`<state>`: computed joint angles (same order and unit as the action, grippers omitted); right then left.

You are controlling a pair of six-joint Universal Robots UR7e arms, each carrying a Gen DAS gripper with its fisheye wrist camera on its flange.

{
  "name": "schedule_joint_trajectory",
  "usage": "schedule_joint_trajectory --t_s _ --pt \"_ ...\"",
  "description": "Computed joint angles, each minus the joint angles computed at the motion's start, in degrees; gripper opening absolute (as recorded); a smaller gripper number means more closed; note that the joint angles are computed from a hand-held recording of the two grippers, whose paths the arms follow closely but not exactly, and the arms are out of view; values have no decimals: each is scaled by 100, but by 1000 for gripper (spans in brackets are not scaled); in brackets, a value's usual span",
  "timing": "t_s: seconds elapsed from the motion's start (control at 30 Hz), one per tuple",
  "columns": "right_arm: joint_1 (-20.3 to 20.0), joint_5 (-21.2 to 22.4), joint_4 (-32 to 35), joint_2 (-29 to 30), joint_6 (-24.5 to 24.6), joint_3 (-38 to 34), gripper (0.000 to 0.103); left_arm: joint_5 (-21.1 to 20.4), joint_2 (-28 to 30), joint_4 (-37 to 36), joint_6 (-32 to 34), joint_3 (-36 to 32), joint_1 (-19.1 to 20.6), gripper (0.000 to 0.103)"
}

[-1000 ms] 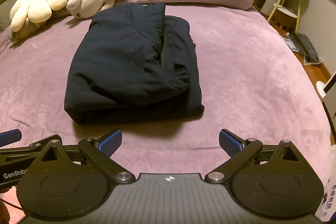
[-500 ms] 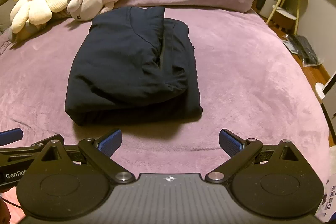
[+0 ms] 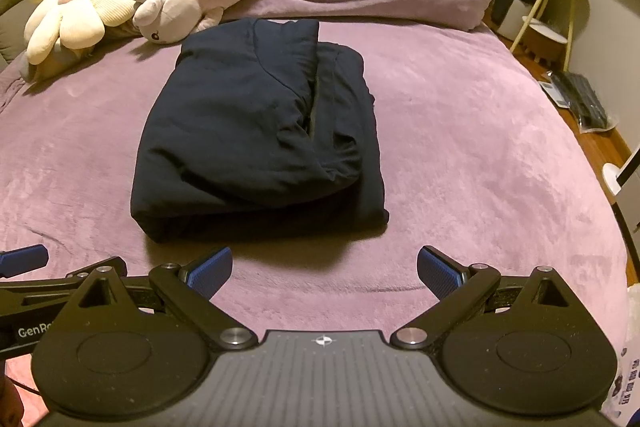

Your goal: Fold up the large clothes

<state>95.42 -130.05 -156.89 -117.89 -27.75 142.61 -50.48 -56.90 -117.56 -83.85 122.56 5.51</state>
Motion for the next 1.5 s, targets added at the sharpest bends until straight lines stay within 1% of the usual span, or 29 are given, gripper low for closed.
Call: schedule_joint_trajectory --t_s 0.2,0.8,1.2,1.5 --pt "17 15 -1 -7 -16 -3 99 -63 -70 -136 38 55 32 96" --pt "47 0 7 22 19 -26 99 -152 -19 -247 113 35 65 96" --pt "41 15 -67 30 -60 10 99 -176 46 -177 106 -20 43 96" --pt "28 26 -90 24 -77 34 99 -72 114 54 69 -79 16 97"
